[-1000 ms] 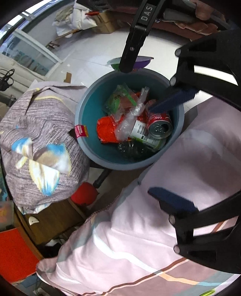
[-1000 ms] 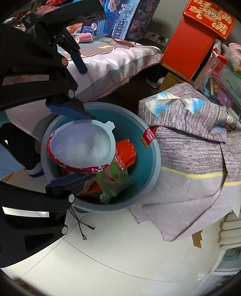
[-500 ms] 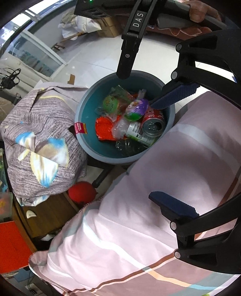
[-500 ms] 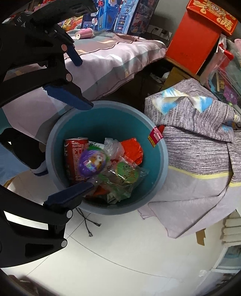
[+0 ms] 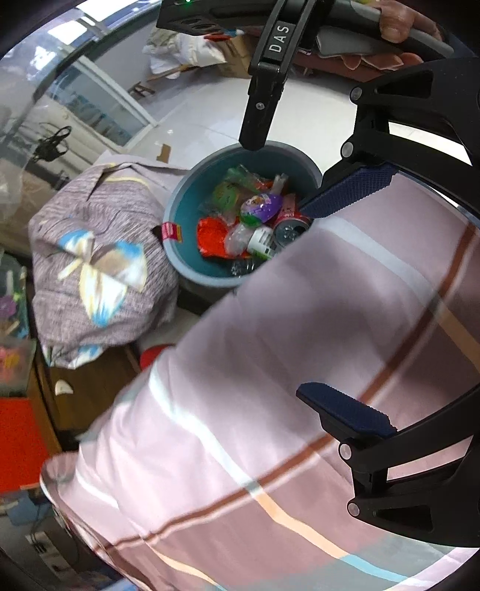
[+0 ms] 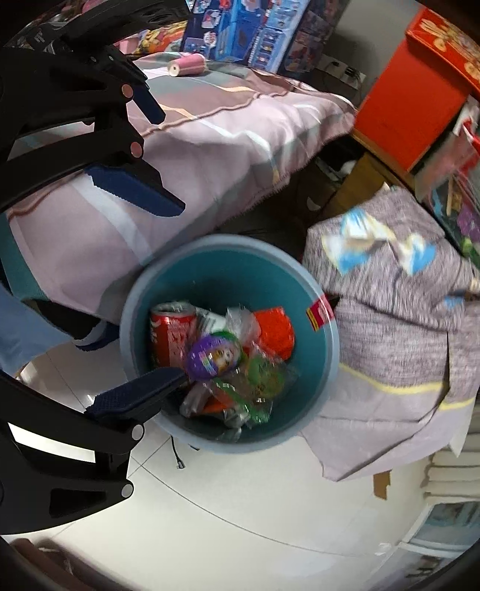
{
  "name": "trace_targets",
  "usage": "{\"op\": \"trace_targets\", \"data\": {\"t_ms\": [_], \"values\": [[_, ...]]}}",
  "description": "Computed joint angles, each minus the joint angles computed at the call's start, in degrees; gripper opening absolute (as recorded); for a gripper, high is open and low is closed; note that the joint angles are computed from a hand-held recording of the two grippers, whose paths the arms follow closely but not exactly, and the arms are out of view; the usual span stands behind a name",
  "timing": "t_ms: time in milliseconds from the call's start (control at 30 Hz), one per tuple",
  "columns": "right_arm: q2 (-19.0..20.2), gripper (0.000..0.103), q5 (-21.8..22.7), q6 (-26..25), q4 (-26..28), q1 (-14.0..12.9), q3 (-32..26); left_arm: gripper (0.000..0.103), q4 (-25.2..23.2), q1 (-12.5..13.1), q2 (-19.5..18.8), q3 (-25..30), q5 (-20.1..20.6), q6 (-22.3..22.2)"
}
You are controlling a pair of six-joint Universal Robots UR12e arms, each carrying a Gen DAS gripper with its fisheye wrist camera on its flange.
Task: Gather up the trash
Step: 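Move both open tools back over the bed toward the pink cup and green lid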
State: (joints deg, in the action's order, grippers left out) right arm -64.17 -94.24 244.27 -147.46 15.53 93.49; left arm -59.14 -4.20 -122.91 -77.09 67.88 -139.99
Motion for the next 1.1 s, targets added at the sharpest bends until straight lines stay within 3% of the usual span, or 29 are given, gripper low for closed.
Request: {"op": "trace_targets", "data": {"t_ms": [200,500,900,1100], "values": [[2.8,0.085,0.84,-2.72,3.74,1.46,-5.76,0.092,1.02,2.81,0.33,-0.29,-0.99,-1.52],[10.16,0.085,4.01,-8.7,12.58,4.19,-19.48,0.097,2.64,8.54,-0.71,0.9,-1.7,-7.09],[22.3,0.085,7.54,-15.9,26.95,7.71,-41.88,0.097,9.31,17.03,-3.51,3.16,0.52,-16.13],[30.28,0.085,8.59,-19.88,35.38,9.04,-56.63,0.097,10.24,19.67,-6.39,6.6,0.43,-19.41]]}}
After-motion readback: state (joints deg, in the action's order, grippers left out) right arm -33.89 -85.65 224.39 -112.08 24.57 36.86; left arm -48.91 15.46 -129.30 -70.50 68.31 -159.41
